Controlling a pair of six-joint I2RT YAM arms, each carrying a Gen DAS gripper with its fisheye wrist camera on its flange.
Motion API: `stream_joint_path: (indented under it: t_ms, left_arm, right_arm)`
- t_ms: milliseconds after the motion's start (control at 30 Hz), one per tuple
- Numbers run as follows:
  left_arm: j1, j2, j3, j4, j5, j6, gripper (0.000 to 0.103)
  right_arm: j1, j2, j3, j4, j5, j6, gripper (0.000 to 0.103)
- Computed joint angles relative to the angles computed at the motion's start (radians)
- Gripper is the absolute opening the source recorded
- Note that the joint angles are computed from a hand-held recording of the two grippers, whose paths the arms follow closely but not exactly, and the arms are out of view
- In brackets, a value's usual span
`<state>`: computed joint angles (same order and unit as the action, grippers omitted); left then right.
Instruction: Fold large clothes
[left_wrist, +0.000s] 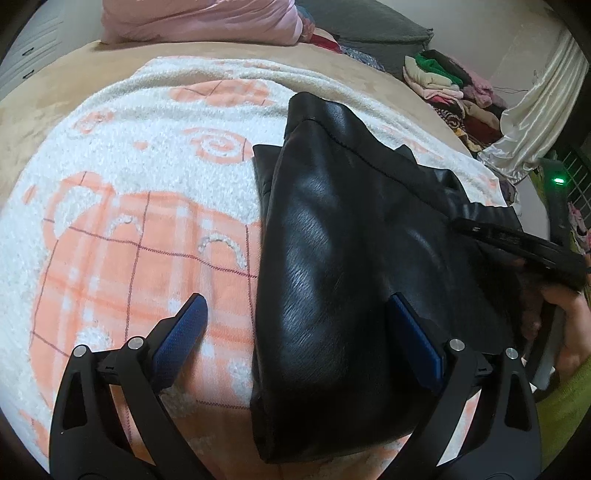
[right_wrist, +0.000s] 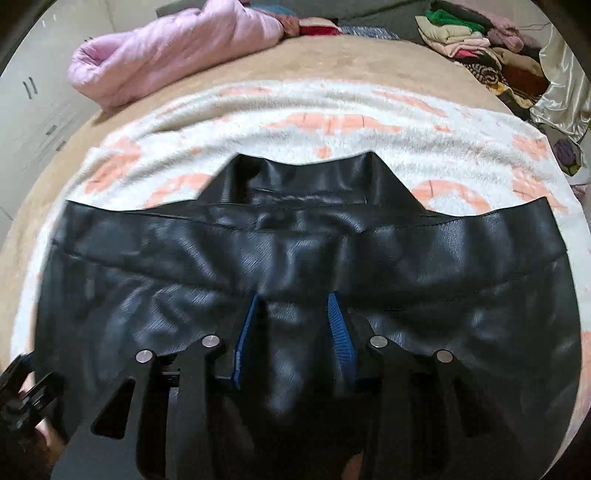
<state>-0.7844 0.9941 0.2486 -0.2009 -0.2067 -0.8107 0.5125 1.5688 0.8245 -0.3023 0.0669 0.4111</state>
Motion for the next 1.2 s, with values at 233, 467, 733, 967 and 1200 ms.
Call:
stream_joint_path:
  t_ms: [233,467,733,967,1200]
  left_arm:
    - [-0.022,-0.014,0.024,-0.04,-0.027,-0.008,0.091]
    - [-0.002,-0.1,0.053,-0.13,-0.018,-0.02,0.091]
    - [0.194,-0.177,0.125,-0.27,0.063,0.101,0.093]
    - [0.287,-0.111,0.15,-0.266,0.12,0.189,0.093]
    - [0.315,-0.032,0.156,-0.194,0.149,0.232,0.093]
  right_arm:
    - [0.143,-0.313,-0.191,-0.079,0.055,0.105,0.037]
    - [0.186,-0.295,-0.277,0.008,0.075,0.146,0.04]
    - [0.461,-0.468,-0.289,-0.027,0.157,0.186,0.08]
    - [0.76,-0.166,-0.131,0.032,0.369,0.114,0.09]
    - [0.851,0.156,0.105,-0.058,0.587,0.023,0.092]
